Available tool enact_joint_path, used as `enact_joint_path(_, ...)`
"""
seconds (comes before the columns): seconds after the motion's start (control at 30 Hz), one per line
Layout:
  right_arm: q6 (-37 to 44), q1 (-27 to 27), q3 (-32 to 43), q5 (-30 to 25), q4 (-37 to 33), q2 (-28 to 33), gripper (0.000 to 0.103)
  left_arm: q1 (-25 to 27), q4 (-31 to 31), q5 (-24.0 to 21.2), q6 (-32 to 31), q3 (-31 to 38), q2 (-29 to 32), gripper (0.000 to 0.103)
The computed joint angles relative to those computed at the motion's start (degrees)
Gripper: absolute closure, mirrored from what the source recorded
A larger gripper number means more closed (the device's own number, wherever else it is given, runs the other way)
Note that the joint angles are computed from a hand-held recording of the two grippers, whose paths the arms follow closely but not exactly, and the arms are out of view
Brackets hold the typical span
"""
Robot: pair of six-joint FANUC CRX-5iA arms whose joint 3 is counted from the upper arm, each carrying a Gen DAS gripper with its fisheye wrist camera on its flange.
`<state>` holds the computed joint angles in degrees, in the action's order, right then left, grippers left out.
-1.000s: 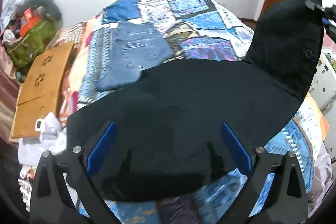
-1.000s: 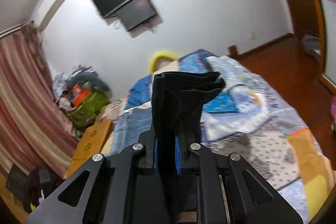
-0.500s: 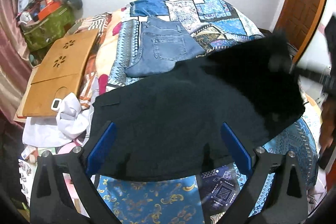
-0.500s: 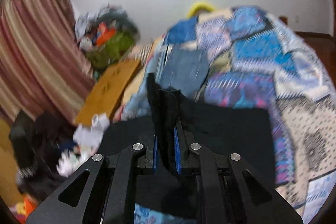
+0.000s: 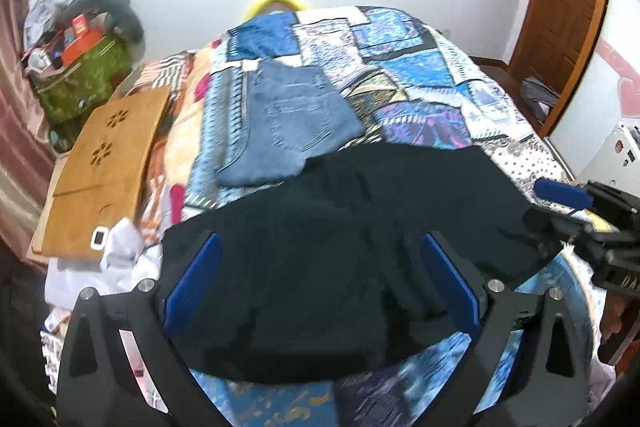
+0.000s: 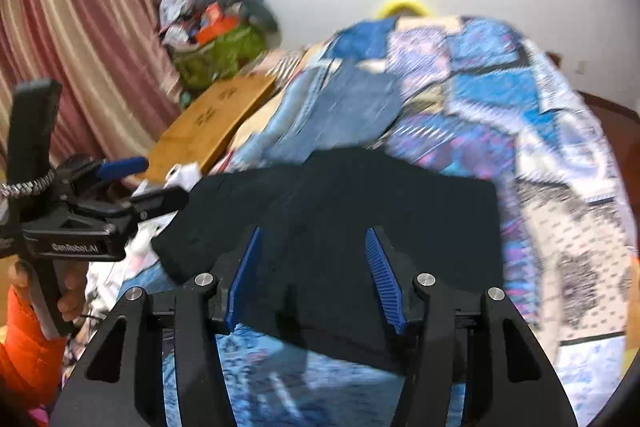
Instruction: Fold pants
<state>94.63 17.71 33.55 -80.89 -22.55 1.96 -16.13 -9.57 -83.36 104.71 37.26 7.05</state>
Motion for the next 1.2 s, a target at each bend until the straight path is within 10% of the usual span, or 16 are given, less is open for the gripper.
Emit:
enact_joint_path(0.57,1.4,-5.8,4.6,-8.2,1.3,8.8,0.053,-5.2,0.0,-11.5,-9.1,21.5,22.1,0.003)
enact_joint_path(1.2,1.0,-3.0,-1.7,-6.9,9.6,4.4,0.053,-2.5,0.8,2.5,-6.2,-4.1,4.8,0.0)
